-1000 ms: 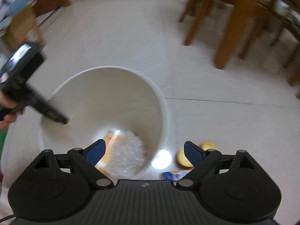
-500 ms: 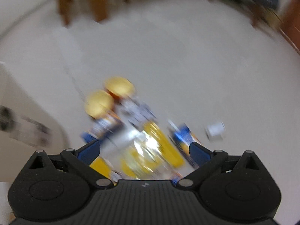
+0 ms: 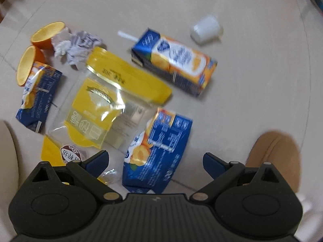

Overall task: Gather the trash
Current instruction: 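Move the right gripper to the pile and grasp the blue juice carton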

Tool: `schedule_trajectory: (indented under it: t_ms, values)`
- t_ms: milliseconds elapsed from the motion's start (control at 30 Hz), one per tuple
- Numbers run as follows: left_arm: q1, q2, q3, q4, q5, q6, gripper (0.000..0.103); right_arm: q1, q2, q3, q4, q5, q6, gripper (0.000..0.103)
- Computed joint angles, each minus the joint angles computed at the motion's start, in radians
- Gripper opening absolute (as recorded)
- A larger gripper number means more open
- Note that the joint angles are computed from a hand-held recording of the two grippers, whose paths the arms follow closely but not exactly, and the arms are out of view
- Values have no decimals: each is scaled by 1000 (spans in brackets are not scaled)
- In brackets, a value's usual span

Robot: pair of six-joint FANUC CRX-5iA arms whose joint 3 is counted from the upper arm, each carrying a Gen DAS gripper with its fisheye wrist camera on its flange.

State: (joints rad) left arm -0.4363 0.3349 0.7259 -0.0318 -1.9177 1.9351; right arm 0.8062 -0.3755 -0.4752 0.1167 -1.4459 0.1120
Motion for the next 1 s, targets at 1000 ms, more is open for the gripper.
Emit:
schedule_trajectory:
  t_ms: [1000]
  values:
    - [-2,6,10,-5,-7,-3,8,-46,94,2,-49,-41,-2,70]
